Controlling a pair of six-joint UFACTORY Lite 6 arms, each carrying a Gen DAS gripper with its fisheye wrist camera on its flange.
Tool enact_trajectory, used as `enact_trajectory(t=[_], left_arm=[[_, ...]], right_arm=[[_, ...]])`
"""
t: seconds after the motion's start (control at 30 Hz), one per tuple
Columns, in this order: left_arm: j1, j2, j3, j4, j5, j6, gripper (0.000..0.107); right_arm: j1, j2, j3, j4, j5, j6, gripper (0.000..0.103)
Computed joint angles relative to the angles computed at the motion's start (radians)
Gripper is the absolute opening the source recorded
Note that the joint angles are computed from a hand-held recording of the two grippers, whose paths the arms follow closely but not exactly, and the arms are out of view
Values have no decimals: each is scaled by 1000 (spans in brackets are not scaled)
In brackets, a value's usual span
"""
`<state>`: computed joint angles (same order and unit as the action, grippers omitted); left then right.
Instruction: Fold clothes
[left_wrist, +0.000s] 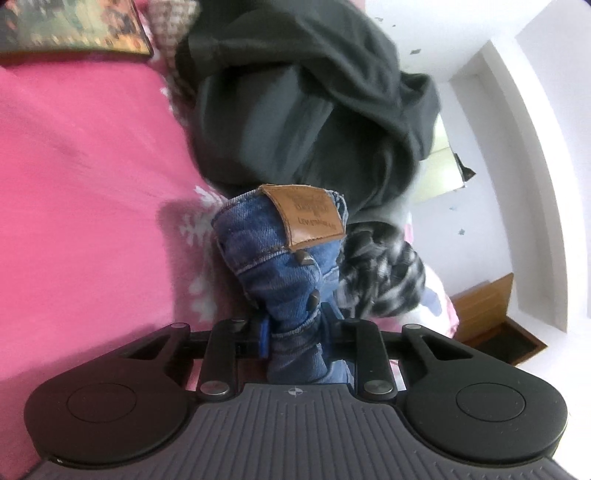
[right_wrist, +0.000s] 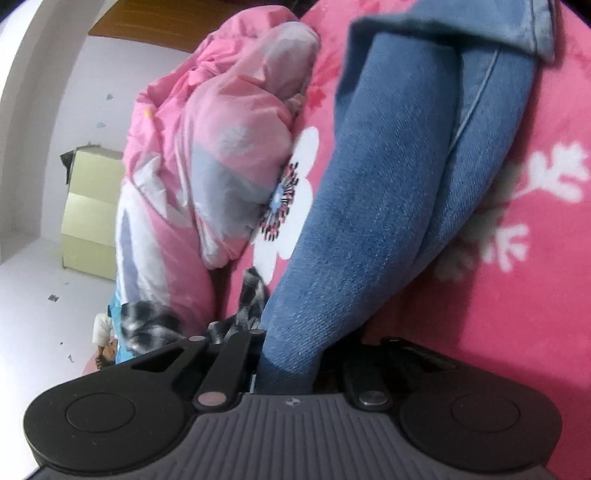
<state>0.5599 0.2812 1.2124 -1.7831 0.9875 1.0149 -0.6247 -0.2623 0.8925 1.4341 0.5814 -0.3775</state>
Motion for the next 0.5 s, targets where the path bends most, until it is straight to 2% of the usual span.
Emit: enact_trajectory(t=[0.1, 0.27, 0.37, 0.4, 0.43, 0.47, 0.5], left_arm=[[86, -70, -82, 48, 81, -7, 23], [285, -174, -200, 209, 213, -48, 23], [342, -190, -232, 277, 226, -42, 24], [339, -174, -224, 293, 219, -40, 26], [333, -158, -209, 303, 216, -39, 27], [328, -147, -190, 308, 216, -39, 29], [325, -142, -173, 317, 214, -39, 32]], right_arm=[[-72, -85, -36, -83, 104, 62, 9], [-242, -254, -111, -212, 342, 142, 9], [-290, -248, -103, -267, 435, 94, 11], [-275, -201, -74, -309, 446, 81, 17], [-252, -142, -35, -362, 454, 76, 35], [-244, -99, -4, -395, 472, 77, 41], [-242, -62, 23, -421, 493, 82, 41]])
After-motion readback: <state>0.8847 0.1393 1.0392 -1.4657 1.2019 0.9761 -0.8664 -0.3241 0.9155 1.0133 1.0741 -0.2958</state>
